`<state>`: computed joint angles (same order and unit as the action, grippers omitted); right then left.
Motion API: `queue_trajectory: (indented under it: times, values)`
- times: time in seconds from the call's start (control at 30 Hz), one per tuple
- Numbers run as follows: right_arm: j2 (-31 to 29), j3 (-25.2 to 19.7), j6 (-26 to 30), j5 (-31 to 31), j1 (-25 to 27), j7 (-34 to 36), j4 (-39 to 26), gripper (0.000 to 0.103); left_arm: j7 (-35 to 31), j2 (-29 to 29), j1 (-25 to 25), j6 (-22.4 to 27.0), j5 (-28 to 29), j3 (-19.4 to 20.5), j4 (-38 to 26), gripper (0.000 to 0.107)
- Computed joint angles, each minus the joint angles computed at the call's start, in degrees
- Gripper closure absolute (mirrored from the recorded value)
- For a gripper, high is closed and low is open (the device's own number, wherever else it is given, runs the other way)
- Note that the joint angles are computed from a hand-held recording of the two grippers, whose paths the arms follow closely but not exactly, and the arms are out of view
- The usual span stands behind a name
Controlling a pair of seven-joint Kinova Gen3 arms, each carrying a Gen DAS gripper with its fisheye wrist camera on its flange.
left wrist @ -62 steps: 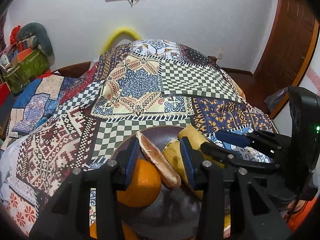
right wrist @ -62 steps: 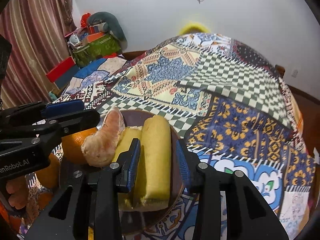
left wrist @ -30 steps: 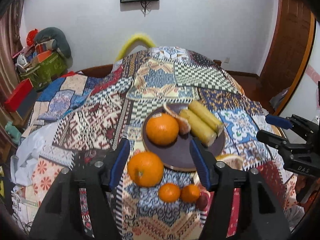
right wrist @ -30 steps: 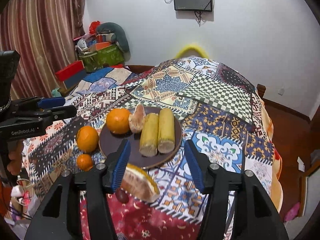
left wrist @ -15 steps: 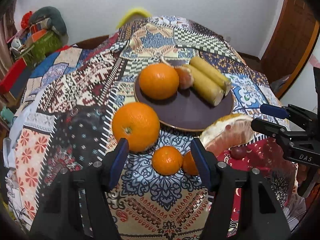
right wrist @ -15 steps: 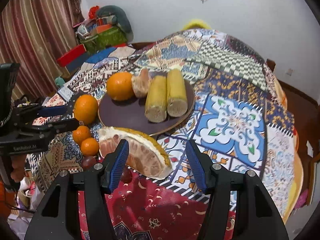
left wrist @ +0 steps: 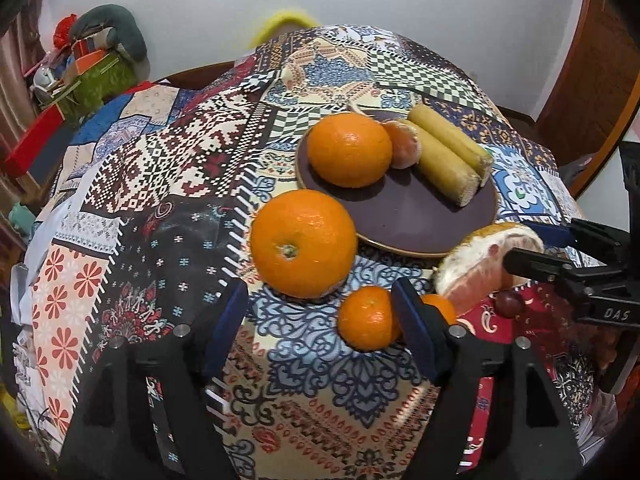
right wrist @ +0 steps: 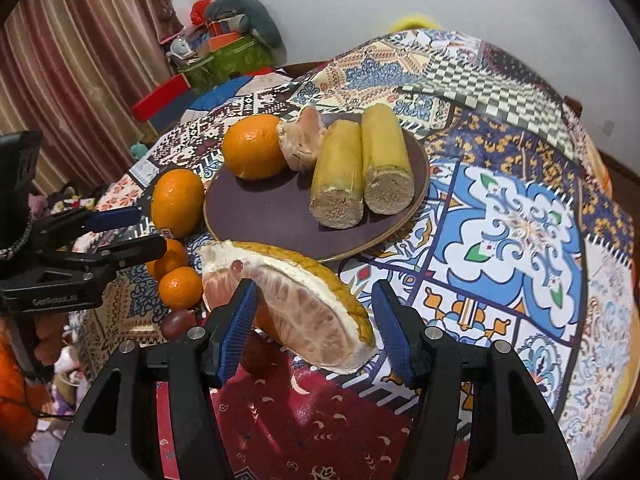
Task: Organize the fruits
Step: 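Close the left tool on the large orange while the right tool grasps the pomelo wedge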
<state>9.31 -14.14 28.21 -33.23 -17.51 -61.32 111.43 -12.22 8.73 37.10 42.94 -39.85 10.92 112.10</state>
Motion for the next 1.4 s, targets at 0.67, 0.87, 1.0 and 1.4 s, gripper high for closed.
queue_trajectory:
  times: [0.67,0.87,1.0,1.4]
  values:
    - [-2.3,0.8,-0.4,-6.8,1.8,8.6,3.1,0.066,-1.5,2.4,-2.0,-0.3,-0.7,-2.0,-2.1,0.025]
    - [-4.8,2.9,-1.5,-5.1,1.8,6.2,4.7,0.070,-0.4,2.9,-1.7,-2.7,-1.3,-3.4,-1.5,0.033]
    - [-6.5,4.9,-1.8,-2.9,2.3,2.6,5.9,0.072,-0.9,3.2,-1.9,-4.3,-0.6,-3.7,-1.4,0.043]
    - [-9.3,6.6,0.6,2.5,1.7,-4.2,8.2,0.075,3.1,-0.3,-0.2,1.2,-4.3,-2.4,-0.4,0.044]
